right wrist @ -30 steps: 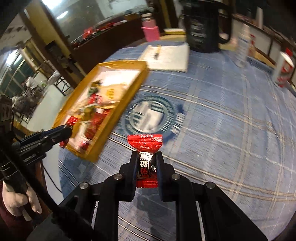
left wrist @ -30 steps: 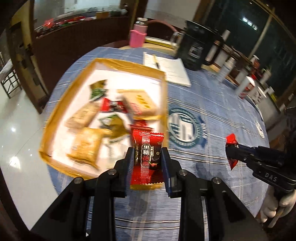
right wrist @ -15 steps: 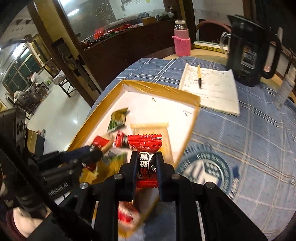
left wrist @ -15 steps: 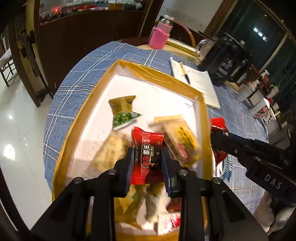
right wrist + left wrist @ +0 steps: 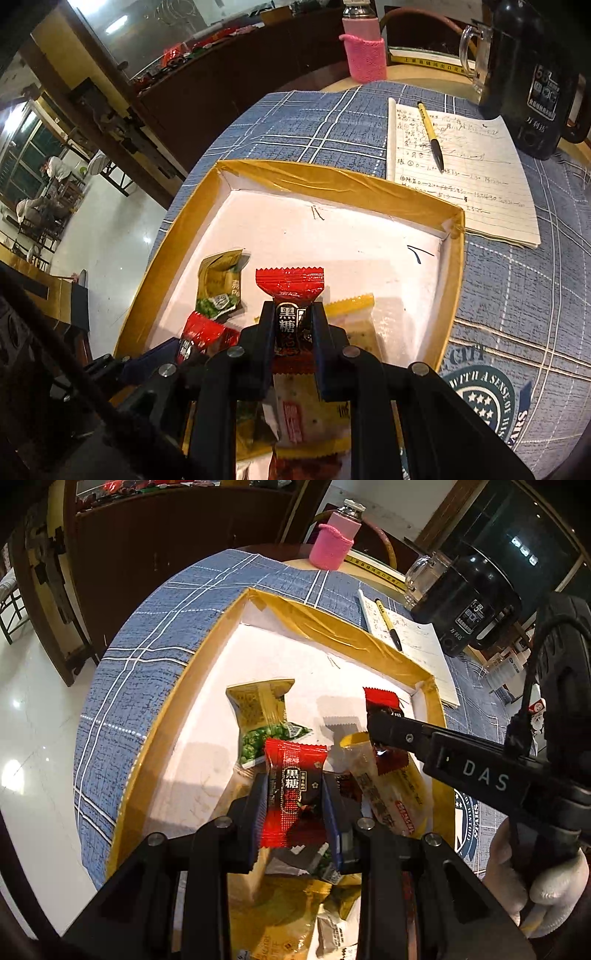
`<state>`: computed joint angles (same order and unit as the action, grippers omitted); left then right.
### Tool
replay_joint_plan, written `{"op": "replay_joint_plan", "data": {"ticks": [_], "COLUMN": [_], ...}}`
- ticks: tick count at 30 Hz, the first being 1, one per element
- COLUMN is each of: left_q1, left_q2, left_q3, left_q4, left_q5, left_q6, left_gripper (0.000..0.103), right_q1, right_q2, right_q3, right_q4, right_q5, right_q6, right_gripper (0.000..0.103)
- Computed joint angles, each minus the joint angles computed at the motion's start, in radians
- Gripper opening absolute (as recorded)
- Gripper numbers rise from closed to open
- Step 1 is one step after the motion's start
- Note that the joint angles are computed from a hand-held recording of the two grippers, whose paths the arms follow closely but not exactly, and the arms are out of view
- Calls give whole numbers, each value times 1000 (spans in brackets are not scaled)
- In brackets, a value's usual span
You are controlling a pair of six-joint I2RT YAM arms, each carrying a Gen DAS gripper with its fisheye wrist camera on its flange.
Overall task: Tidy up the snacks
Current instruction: 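Lower both red candies into the white tray and open both tools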
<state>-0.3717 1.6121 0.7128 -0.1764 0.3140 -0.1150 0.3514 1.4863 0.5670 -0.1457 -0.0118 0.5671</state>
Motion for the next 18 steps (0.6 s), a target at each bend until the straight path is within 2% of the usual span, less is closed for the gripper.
{"op": "replay_joint_plan", "data": {"ticks": [2, 4, 6, 8, 13, 18], "left_q1": [10, 20, 28, 30, 12, -40], "left_q2": [7, 5, -4, -29, -136, -334], "left_q3": [3, 1, -4, -15, -53, -120], "left_q4": [1, 3, 3, -3, -44, -119], "left_q5": [13, 31, 46, 52, 30, -16], "left_q6": [1, -7, -14, -15, -25, -70], "left_gripper": [36, 58, 65, 65, 67, 71], "right_q1": [-7, -10, -7, -8, -12, 23], "right_q2": [18, 20, 8, -19, -147, -348], "right_q3": [8, 6, 3, -5, -42, -111], "right_q4": [9, 18, 13, 3, -48, -144], "right_q5": [-10, -17, -16, -9, -3, 3], "right_q6": [0, 8, 10, 11, 28, 56], "right_gripper": [20, 20, 23, 27, 28, 31]}}
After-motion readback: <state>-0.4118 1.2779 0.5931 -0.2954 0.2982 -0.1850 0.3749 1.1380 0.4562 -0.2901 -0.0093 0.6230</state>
